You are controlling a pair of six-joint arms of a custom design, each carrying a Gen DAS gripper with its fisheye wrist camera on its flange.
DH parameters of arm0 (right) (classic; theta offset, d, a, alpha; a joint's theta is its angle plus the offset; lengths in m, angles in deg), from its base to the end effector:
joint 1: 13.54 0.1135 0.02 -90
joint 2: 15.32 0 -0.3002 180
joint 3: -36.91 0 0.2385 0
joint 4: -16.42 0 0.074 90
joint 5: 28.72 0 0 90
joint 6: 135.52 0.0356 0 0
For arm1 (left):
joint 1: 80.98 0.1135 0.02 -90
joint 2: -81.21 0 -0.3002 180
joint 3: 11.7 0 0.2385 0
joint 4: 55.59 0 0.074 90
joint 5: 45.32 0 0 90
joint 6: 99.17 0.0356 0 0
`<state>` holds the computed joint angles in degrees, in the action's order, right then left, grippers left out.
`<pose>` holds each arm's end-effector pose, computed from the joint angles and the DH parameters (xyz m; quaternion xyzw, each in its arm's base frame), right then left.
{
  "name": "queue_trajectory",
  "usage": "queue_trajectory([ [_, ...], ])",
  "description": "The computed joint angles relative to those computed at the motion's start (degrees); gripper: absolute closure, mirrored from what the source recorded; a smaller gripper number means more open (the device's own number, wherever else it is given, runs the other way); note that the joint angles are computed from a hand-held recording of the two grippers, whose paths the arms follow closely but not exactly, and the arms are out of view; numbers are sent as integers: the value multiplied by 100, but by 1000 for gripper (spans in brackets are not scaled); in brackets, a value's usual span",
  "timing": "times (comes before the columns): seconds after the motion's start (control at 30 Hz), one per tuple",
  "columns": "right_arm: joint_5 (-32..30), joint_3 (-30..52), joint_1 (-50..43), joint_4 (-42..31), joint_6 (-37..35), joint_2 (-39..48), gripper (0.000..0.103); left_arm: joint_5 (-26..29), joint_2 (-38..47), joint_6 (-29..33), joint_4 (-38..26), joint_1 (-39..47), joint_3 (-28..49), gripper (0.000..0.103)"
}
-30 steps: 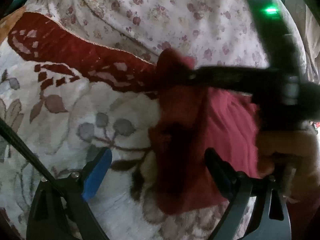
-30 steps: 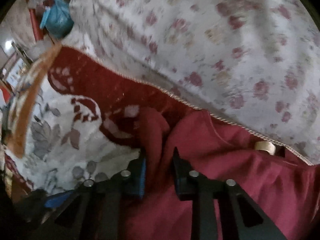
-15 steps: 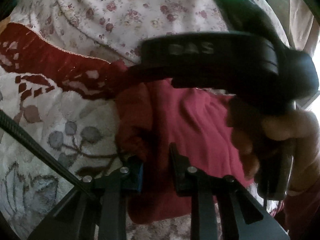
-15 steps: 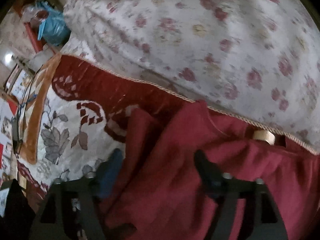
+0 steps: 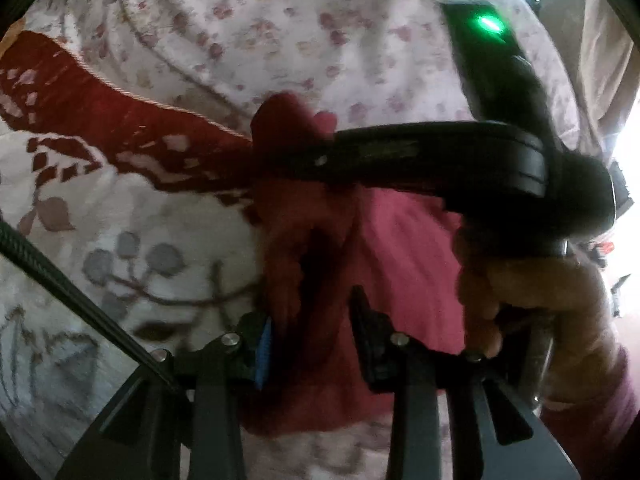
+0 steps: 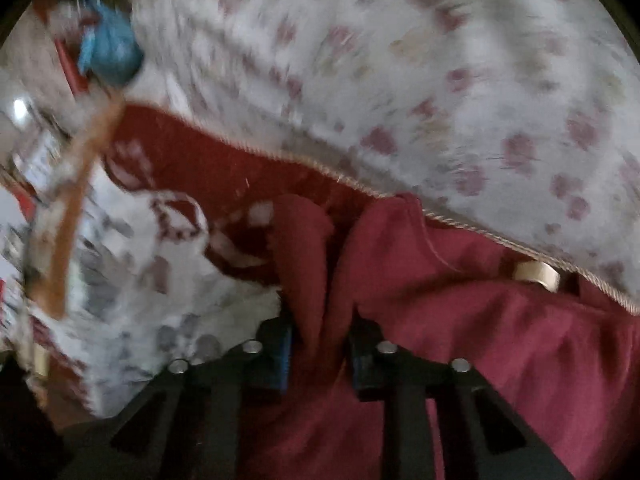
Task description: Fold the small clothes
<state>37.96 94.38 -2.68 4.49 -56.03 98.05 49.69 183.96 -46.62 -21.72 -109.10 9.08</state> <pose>0.3048 0.0728 0.0928 -0.2164 0.9372 0.1989 0.1877 0.1685 -0.0936 0.0887 -0.0603 0.9312 -0.2277 0.2782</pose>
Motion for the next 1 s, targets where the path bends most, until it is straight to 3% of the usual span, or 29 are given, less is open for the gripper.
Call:
queue_trajectory([
  [0.17,-1099,-63,-1378,-975,-860,-758,85,-607,-1095,-426,-1522,-1129,699,80],
  [0.33,-1773,494,-2985,-2489,-2137,-908,87,-1009,-843,-730,-2511,-2232,1975,83],
  [0.57,-1631,1581,-4625,-3618,-3353,-234,87,-1168,655,-709,-3346,-3090,4033,85],
  [0.77,-1146,2193,-5018,-3098,-3028,882,87,-1062,1791,-744,-3799,-3291,5192,85],
  [0.87,-1073,2314,-5000,-2815,-2722,1380,85,-956,1479,-690,-3741,-3289,4852,64],
  [0.93,-1404,2497,-5193,-3140,-2660,1483,77,-1148,970,-591,-3692,-3309,4357,53],
  [1.0,-1633,2613,-5445,-3713,-2888,1354,58,-1728,337,-566,-3757,-3406,3776,44],
])
